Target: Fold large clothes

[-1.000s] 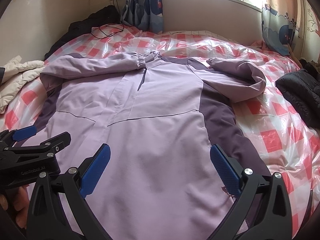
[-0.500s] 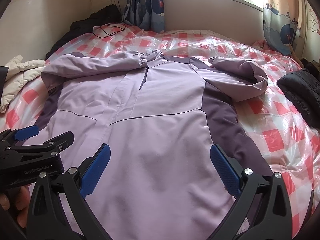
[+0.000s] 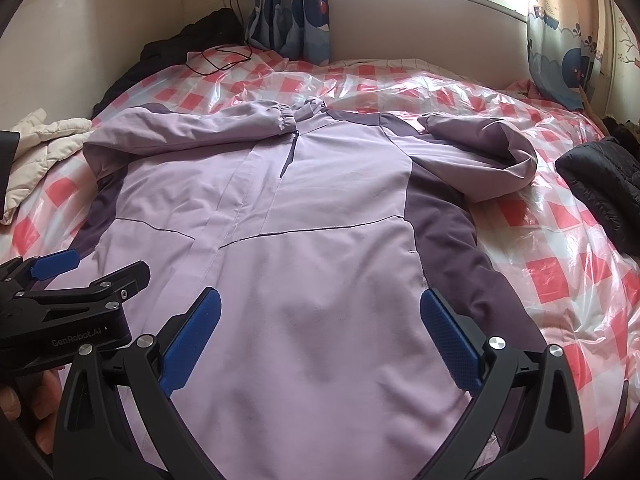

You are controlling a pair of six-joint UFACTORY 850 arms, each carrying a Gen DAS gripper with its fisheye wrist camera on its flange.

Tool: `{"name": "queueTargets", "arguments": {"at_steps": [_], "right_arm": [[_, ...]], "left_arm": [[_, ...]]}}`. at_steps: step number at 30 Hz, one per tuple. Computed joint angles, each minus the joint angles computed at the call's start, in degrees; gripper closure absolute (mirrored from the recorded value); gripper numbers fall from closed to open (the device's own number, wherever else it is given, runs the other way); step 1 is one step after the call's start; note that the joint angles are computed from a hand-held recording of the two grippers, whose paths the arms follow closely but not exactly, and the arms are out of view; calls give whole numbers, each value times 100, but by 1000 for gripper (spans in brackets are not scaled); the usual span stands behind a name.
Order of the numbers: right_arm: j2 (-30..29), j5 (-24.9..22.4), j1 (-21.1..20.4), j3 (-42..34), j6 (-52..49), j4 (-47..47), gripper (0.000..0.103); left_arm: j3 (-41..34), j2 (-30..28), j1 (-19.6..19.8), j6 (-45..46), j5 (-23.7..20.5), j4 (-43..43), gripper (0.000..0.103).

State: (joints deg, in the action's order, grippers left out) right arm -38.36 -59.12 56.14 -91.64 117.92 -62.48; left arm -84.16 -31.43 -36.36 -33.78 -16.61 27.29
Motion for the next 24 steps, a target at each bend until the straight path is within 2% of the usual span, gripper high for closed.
{"name": "queueTargets", "arguments": {"at_steps": [24], "right_arm": [[-5,14,-4,-3,-11,20,7]], "left_arm": [[-10,-8,-3,-20,-16,22,6]]}}
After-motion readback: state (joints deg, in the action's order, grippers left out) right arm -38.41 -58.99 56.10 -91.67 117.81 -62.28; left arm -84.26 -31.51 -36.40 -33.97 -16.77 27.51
